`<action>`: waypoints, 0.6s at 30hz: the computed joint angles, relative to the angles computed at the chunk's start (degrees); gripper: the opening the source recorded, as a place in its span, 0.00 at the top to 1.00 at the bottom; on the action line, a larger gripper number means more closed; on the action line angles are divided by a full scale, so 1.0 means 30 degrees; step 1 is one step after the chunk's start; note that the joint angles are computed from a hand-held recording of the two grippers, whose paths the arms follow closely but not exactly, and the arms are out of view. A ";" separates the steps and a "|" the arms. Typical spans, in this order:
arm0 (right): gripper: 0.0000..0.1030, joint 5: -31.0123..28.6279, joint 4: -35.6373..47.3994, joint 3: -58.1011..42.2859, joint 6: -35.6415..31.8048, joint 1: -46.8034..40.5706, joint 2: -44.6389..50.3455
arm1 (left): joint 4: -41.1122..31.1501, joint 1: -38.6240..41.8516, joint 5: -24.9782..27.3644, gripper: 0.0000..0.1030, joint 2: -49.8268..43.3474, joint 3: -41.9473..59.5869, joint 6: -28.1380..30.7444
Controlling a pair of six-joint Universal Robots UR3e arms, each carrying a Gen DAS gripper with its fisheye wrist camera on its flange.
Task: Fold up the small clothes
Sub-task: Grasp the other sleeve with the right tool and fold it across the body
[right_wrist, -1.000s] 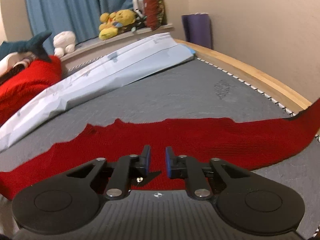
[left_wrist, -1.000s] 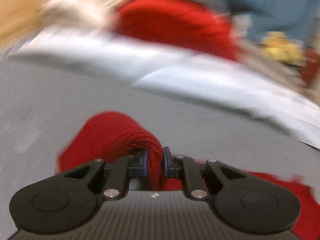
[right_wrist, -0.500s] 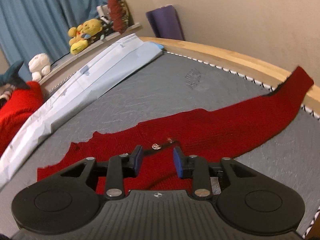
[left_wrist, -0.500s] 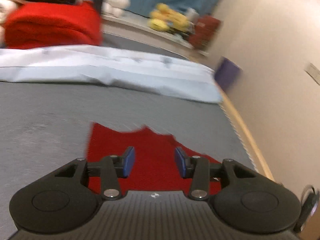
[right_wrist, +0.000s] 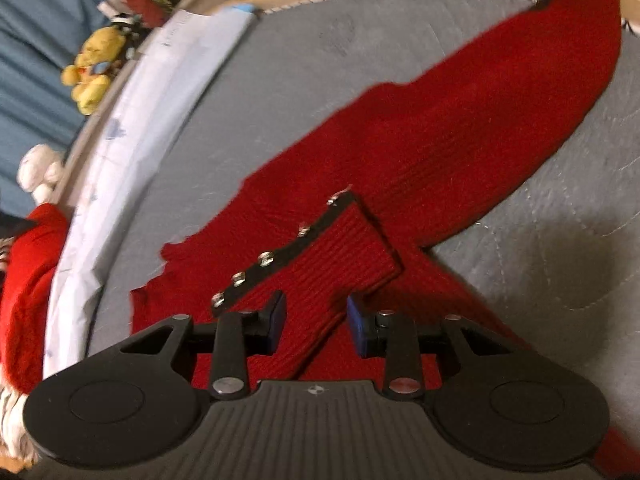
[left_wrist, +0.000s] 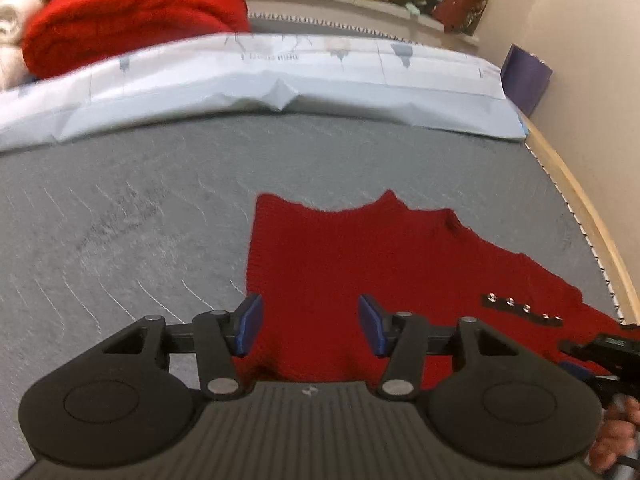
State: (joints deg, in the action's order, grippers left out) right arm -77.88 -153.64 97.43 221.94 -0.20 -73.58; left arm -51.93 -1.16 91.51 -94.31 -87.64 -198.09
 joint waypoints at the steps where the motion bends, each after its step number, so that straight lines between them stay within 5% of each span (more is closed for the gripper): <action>1: 0.66 -0.0233 0.0129 -0.0467 -0.0048 0.0096 0.0544 | -0.0047 0.0175 -0.0354 0.44 -0.0006 -0.0029 0.0057; 4: 0.71 -0.1089 0.0141 -0.1483 -0.0137 0.0478 0.1810 | 0.0480 0.0565 -0.0647 0.44 -0.0648 0.0131 0.0868; 6: 1.00 -0.1945 -0.0057 -0.1750 -0.0717 0.0725 0.1998 | 0.0917 0.0729 -0.0715 0.44 -0.0757 -0.0103 0.1301; 14: 1.00 -0.5819 -0.4316 -0.1144 -0.2133 0.1783 0.0635 | 0.0605 0.1159 -0.0627 0.44 -0.1459 0.0328 0.1208; 17: 0.93 -0.3711 -0.1743 -0.1327 -0.1041 0.1063 0.0585 | 0.0596 0.0937 -0.0591 0.44 -0.1770 0.0522 0.1278; 18: 0.81 -0.1831 -0.0957 -0.1191 -0.0512 0.0518 0.0681 | 0.0591 0.0841 -0.0516 0.44 -0.1858 0.0567 0.1250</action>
State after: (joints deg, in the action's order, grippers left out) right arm -83.38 -156.51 93.85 220.40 1.36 -71.54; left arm -50.16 1.37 89.96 -99.88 -85.94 -194.34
